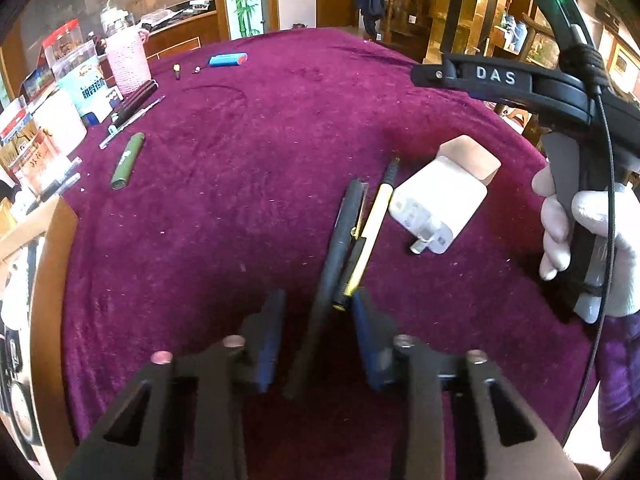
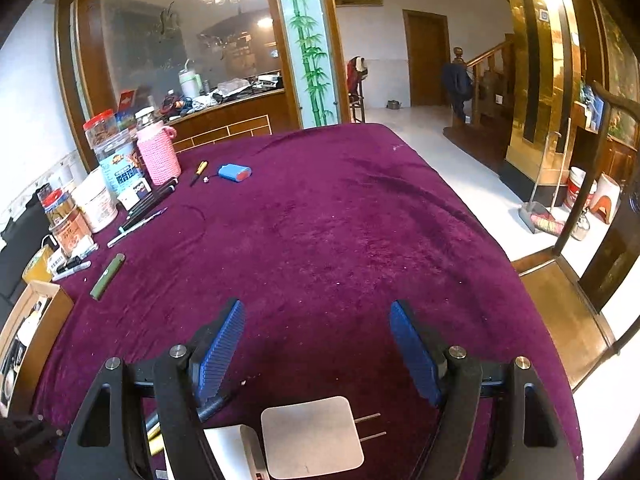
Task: Organize rigid objects
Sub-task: 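Grasp another black marker with the left tool while the right tool reaches the yellow pen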
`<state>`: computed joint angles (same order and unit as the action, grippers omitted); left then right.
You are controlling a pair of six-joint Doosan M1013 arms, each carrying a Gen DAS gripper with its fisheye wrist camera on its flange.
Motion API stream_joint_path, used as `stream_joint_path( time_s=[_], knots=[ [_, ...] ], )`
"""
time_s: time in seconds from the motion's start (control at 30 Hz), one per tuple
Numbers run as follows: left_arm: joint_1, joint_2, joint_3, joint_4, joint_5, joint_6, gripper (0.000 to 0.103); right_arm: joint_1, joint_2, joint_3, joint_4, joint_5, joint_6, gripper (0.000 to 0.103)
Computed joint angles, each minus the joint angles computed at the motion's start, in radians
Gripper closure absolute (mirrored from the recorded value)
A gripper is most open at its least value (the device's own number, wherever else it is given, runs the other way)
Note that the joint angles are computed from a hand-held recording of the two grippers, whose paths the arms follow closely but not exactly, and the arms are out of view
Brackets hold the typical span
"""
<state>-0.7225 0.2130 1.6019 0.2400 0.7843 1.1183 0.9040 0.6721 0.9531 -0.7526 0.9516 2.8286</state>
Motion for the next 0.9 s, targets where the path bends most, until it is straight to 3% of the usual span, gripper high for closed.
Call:
stream_joint_path(
  time_s=[0.17, 0.47, 0.6, 0.7, 0.77, 0.9],
  knots=[
    [0.042, -0.012, 0.015, -0.114, -0.036, 0.036, 0.082, -0.002, 0.004, -0.005, 0.015, 0.005, -0.012, 0.024],
    [0.057, 0.03, -0.037, -0.154, -0.034, 0.07, 0.08, -0.006, 0.011, -0.016, 0.046, 0.025, -0.028, 0.024],
    [0.102, 0.035, -0.036, -0.353, -0.081, 0.13, 0.066, -0.012, 0.011, -0.015, 0.072, 0.025, -0.034, 0.024],
    [0.11, 0.023, -0.017, -0.387, -0.102, 0.145, 0.066, -0.015, 0.012, -0.015, 0.093, 0.025, -0.039, 0.024],
    [0.098, 0.016, -0.012, -0.33, -0.097, 0.129, 0.066, -0.018, 0.014, -0.018, 0.108, 0.027, -0.047, 0.024],
    [0.03, 0.014, -0.015, -0.014, -0.015, 0.025, 0.084, -0.019, 0.016, -0.022, 0.12, 0.031, -0.055, 0.024]
  ],
)
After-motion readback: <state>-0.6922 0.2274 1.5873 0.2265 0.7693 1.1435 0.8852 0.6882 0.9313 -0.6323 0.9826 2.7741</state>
